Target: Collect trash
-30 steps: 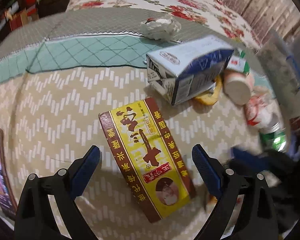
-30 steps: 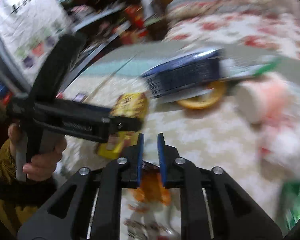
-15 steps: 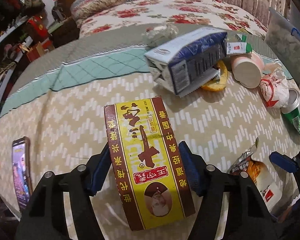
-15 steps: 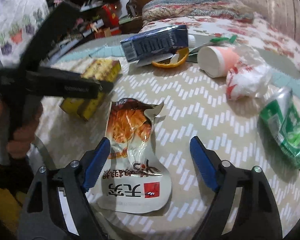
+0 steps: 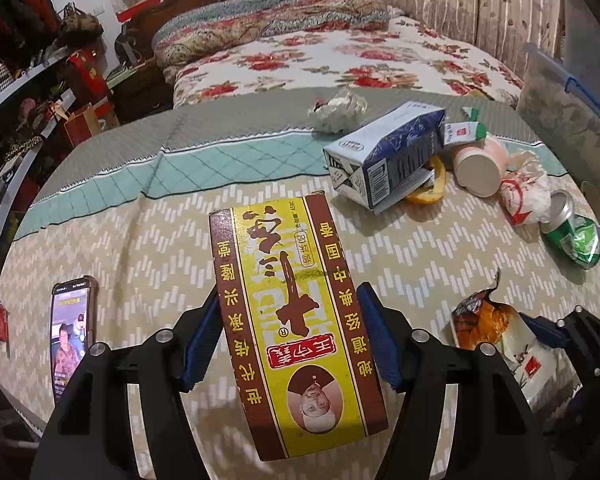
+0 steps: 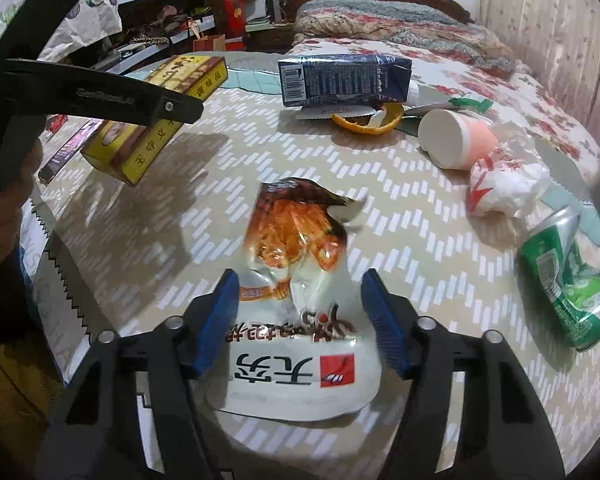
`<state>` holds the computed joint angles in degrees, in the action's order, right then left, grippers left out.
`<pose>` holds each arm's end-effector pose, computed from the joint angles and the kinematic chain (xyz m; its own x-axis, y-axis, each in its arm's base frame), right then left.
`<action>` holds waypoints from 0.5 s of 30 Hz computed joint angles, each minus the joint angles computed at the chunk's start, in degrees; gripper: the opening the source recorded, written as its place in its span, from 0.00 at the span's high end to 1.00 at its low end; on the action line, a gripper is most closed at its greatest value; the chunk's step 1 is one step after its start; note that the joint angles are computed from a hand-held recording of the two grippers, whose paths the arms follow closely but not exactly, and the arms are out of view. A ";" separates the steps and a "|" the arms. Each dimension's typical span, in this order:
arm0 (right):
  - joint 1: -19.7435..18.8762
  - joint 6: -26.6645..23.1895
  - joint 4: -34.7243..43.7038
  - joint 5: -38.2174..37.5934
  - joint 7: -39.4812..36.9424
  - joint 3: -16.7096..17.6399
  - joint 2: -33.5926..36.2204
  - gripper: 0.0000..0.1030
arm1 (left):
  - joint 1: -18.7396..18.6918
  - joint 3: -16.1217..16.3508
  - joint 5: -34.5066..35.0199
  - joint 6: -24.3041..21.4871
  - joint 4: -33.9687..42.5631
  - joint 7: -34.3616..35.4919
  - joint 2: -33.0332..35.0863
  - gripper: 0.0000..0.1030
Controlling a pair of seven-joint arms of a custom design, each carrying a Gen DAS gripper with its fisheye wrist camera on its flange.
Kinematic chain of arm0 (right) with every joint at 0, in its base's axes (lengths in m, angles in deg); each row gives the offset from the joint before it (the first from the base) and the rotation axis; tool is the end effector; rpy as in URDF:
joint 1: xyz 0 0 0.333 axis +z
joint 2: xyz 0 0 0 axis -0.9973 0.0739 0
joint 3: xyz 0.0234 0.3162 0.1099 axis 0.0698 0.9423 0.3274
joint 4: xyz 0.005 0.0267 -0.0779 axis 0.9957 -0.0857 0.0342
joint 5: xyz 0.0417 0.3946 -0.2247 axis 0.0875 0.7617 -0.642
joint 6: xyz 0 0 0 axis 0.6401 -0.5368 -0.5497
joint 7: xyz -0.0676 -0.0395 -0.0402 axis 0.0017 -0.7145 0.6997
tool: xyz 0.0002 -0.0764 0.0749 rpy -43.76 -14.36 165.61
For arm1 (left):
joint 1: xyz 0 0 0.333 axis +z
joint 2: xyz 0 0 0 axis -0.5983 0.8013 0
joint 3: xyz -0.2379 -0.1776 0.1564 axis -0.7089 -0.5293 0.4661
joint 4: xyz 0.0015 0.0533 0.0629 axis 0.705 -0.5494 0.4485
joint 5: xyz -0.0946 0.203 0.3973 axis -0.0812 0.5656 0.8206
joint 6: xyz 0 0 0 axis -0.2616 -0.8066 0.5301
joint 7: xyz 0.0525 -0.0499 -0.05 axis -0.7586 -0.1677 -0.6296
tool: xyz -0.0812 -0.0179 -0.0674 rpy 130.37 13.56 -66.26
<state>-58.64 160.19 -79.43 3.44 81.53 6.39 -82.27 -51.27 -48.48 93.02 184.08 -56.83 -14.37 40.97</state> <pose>0.4744 0.2617 0.4072 0.8583 -0.5099 -0.0567 -0.4230 -0.6407 -0.6408 0.4295 -0.2572 0.4489 0.4447 -0.8883 -0.1145 -0.7693 -0.3133 -0.5567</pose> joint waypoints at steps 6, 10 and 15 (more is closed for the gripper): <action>0.97 2.16 -1.51 1.55 0.15 0.40 -1.57 0.63 | -0.14 -0.70 1.47 0.02 -1.26 -0.94 -2.22 0.40; 1.75 2.07 -1.66 2.56 0.66 0.07 -1.99 0.70 | -0.10 -1.05 2.09 -0.49 -1.77 -1.62 -3.09 0.40; 2.75 1.83 -1.50 6.01 -1.00 -0.66 -2.49 0.72 | 0.02 -1.41 2.79 -1.87 -1.90 -2.12 -3.64 0.40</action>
